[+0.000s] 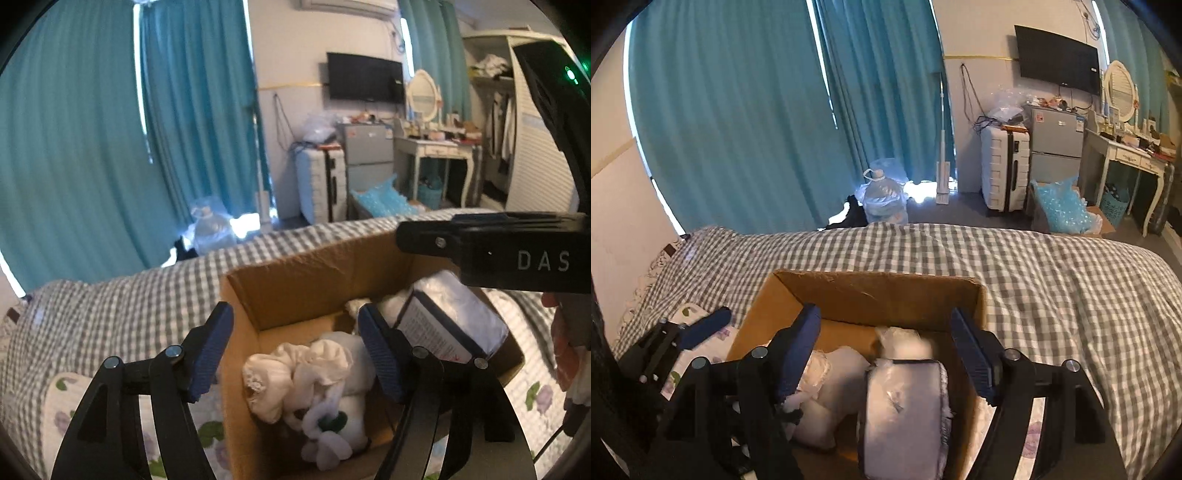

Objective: Organize soft objects
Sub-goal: 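Drop the scrunchie and cotton pads into the cardboard box, opening both grippers, then move both grippers back toward the light-blue tissue packet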

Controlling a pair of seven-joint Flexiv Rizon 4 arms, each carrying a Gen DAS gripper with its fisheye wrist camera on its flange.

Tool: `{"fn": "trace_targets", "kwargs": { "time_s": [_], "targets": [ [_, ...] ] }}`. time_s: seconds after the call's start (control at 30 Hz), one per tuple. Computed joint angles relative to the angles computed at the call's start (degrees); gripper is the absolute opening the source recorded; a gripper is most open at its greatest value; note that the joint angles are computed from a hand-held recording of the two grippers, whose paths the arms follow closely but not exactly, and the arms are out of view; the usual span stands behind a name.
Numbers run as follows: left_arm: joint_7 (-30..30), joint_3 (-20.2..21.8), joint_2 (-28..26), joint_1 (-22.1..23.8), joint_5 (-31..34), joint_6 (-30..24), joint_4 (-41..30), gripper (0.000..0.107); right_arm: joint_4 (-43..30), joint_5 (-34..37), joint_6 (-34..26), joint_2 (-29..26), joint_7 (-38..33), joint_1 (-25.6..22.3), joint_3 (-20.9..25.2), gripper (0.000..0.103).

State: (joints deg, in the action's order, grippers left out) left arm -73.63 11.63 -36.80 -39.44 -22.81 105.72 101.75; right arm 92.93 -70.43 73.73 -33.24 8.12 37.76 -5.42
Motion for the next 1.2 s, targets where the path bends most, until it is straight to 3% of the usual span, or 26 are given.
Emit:
{"fn": "trace_targets", "kwargs": {
  "time_s": [0.17, 0.33, 0.47, 0.53, 0.6, 0.7, 0.9, 1.07, 1.2],
  "targets": [
    [-0.15, 5.98, 4.12, -5.88, -2.67, -0.23, 3.61, 0.071, 3.65, -2.44, -5.06, 5.69, 1.18, 0.75, 1.65, 0.073],
    [2.37, 16.46, 10.07, -17.75, -7.88, 1.53, 8.00, 0.071, 7.22, -5.13, -14.42, 14.15, 0.80, 1.19, 6.49, 0.080],
    [4.13, 17.39, 17.54, -22.55, -12.73, 6.62, 13.11, 0.072, 9.34, -5.94, -22.18, 20.71, 0.06, 1.58, 11.50, 0.090],
    [5.64, 17.46, 20.26, -24.93, -15.87, 10.31, 15.20, 0.080, 10.05, -6.67, -25.32, 23.01, 0.03, 1.60, 13.95, 0.098],
    [8.64, 18.06, 22.04, -28.79, -21.50, 14.66, 16.89, 0.083, 10.75, -7.02, -28.44, 24.89, -0.29, 1.76, 16.40, 0.100],
    [13.49, 17.01, 23.63, -31.56, -27.93, 17.78, 17.82, 0.083, 11.88, -7.78, -32.48, 26.76, -0.54, 2.25, 19.14, 0.101],
    [21.82, 12.46, 24.11, -33.53, -40.17, 21.31, 20.35, 0.083, 15.50, -8.02, -32.03, 28.27, 1.99, 1.89, 21.67, 0.102],
    [17.42, 8.20, 23.18, -30.53, -40.42, 22.28, 25.37, 0.083, 18.65, -8.58, -29.49, 26.26, 5.08, 1.69, 21.61, 0.102],
    [12.79, 4.70, 18.87, -26.10, -40.20, 20.70, 26.33, 0.083, 20.31, -7.89, -26.03, 21.70, 7.75, 1.36, 20.00, 0.102]
  ]
}}
